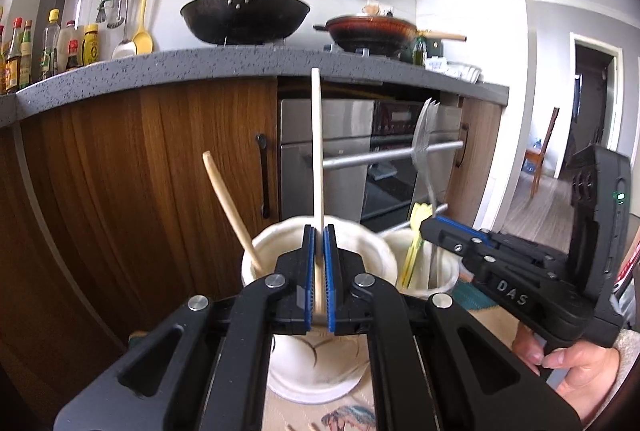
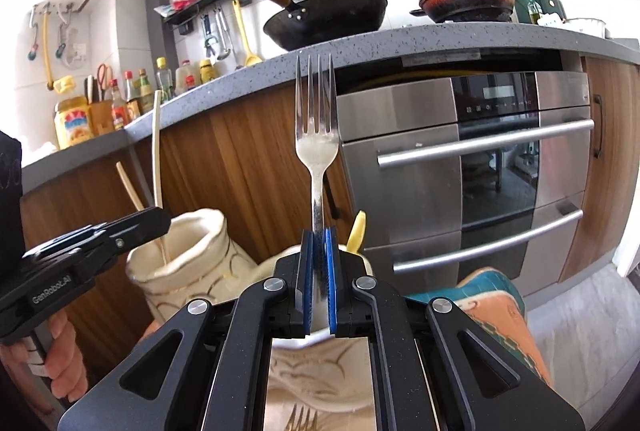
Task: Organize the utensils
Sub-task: 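Release the chopstick into the larger cup while the right tool releases the fork into the smaller cup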
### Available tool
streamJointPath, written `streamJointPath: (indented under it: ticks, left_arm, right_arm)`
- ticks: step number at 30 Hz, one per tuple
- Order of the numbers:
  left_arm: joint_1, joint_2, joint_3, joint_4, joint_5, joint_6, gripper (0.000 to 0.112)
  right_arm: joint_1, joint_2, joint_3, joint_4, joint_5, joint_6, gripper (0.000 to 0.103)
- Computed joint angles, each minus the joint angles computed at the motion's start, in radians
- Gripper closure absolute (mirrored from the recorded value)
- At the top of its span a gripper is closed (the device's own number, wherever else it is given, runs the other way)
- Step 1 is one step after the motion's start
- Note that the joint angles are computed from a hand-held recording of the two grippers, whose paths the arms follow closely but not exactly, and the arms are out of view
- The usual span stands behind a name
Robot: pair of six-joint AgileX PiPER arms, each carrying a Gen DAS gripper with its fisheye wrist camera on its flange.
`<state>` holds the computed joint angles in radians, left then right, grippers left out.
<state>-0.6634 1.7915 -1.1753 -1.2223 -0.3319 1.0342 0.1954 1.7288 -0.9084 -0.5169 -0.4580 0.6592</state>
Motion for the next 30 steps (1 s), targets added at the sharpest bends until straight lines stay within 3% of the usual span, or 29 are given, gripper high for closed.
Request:
streamJointPath:
  ticks: [7, 11, 13, 15, 26, 30]
  left_arm:
    - [-0.018, -0.017, 0.017, -0.111, -0.001, 0.108, 0.107]
    - [-0.023, -0.036, 0.025, -0.16, -0.004, 0.156, 0.104]
    - [-0.025, -0.045, 0.034, -0.152, -0.012, 0.144, 0.089]
    - [-0.026, -0.056, 0.049, -0.118, -0.021, 0.101, 0.084]
    - [-0.033, -0.1, 0.095, -0.101, -0.027, 0.076, 0.082]
    - [-0.037, -0.138, 0.147, -0.056, -0.031, 0.011, 0.076]
  right_arm:
    - [0.027, -0.007, -0.019, -0.039, 0.112, 0.023, 0.096]
    - [0.026, -0.013, -0.027, -0.103, 0.132, 0.09, 0.096]
    - [0.026, -0.023, -0.015, -0.082, 0.125, 0.068, 0.096]
    - [0.024, -0.028, -0.011, -0.09, 0.12, 0.076, 0.096]
    - [0.013, -0.082, 0.038, -0.087, 0.112, 0.08, 0.096]
    - [-0.001, -0.142, 0.098, -0.115, 0.111, 0.097, 0.087]
